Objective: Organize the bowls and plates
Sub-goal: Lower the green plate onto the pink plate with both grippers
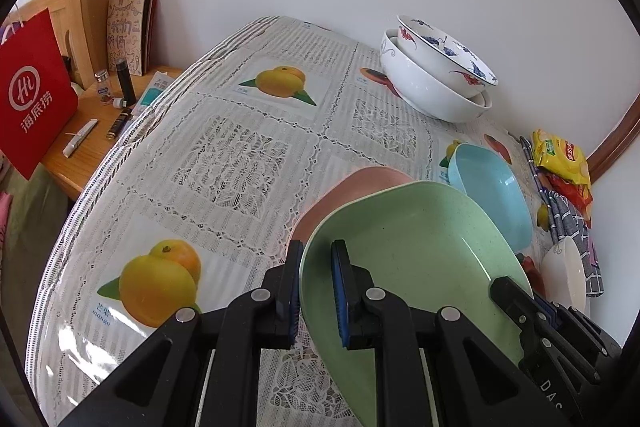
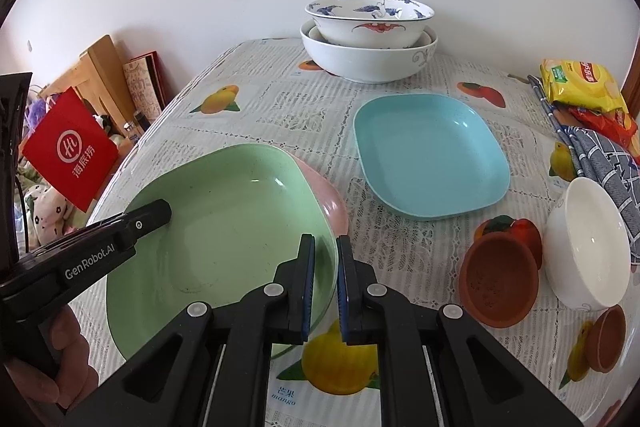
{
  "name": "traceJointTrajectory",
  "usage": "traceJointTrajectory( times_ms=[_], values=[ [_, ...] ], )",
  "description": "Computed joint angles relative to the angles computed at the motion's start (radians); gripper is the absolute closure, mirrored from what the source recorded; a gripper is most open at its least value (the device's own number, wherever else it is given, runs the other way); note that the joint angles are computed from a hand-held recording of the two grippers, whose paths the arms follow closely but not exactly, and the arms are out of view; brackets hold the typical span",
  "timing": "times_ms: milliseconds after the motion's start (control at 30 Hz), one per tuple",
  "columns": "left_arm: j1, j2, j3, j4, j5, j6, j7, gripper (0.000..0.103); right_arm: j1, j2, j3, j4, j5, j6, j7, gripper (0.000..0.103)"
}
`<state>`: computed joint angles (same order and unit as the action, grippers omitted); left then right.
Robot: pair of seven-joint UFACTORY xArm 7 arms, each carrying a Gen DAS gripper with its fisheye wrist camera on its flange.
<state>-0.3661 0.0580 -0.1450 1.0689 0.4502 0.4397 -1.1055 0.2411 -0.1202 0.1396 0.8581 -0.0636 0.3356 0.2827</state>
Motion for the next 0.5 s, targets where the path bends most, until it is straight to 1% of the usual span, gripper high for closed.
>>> traceJointTrajectory(
  times_ms=[100,200,500],
  values=[
    [-0.002,0.013,0.001,0.011,0.002,0.002,0.005,0.089,-0.004,0.021,-0.002,0.020,-0.012,0.003,-0.002,0.093],
    [-0.003,0.026,0.003,0.017,-0.017,-0.009,0.020,0.089,-0.013,0.046,0.000,0.044,-0.058,0.009,0.023,0.093],
    [-0.007,0.047,0.018,0.017,-0.053,-0.030,0.043,0.089,-0.005,0.087,-0.010,0.073,-0.053,0.008,0.005,0.092]
  ],
)
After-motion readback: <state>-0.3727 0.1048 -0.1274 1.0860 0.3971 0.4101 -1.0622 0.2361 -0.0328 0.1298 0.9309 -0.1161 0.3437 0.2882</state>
